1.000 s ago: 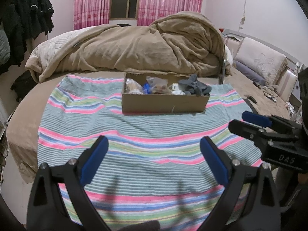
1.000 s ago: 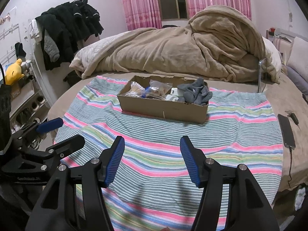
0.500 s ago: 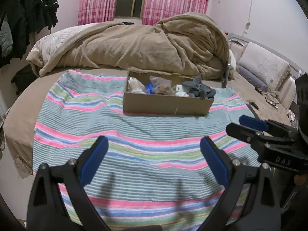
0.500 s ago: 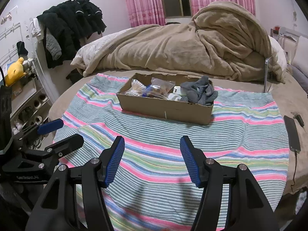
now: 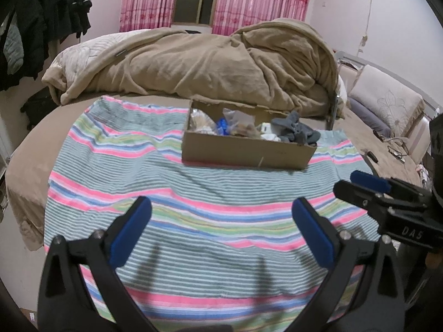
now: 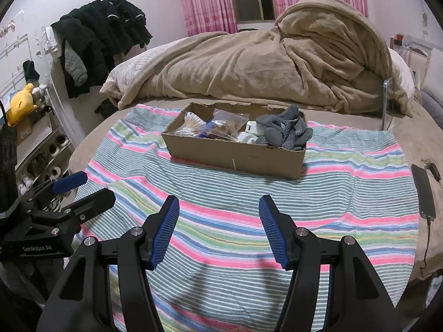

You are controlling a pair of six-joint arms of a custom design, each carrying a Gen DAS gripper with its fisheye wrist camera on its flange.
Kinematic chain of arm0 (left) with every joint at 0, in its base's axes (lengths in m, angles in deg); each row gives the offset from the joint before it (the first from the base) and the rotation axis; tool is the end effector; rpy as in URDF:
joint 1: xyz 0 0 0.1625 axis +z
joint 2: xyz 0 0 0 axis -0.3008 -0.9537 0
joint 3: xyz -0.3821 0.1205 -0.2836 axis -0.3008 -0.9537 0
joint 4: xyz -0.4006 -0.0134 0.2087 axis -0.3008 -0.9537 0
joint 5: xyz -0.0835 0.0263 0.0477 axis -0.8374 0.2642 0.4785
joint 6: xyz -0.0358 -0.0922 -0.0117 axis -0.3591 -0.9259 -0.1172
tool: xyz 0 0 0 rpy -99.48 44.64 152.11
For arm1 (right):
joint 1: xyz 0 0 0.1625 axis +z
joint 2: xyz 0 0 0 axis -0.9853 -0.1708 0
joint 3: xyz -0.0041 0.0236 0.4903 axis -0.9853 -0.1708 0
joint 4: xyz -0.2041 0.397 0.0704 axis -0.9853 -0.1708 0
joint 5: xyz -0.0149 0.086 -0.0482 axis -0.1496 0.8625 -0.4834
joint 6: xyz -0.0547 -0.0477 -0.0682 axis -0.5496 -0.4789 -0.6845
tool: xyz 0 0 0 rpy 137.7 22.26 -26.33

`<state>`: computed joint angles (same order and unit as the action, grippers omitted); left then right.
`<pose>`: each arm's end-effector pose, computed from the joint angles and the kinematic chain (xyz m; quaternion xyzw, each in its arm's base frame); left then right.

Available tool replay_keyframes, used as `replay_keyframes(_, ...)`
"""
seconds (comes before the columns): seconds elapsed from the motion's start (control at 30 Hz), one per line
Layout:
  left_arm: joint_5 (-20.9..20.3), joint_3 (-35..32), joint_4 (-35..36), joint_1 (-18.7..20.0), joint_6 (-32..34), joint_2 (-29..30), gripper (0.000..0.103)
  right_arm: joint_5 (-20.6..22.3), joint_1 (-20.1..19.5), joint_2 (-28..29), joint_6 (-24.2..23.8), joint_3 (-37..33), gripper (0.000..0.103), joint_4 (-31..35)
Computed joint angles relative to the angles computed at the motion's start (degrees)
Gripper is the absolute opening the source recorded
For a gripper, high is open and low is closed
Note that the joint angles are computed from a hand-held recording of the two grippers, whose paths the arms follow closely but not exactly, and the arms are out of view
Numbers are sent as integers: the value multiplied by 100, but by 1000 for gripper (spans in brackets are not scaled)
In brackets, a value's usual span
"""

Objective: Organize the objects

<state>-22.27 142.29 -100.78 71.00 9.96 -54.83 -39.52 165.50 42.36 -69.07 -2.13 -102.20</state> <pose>-0.2966 -0.7699 -0.0122 0.0386 0.8272 -0.4586 0.3225 0.0615 -0.8645 0.2582 0.3820 -0.8792 0.2467 0.1419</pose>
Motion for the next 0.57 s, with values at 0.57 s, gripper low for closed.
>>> replay_keyframes(0.57, -85, -138, 102, 56, 14, 44, 102, -2, -8, 33, -6, -54, 63, 23)
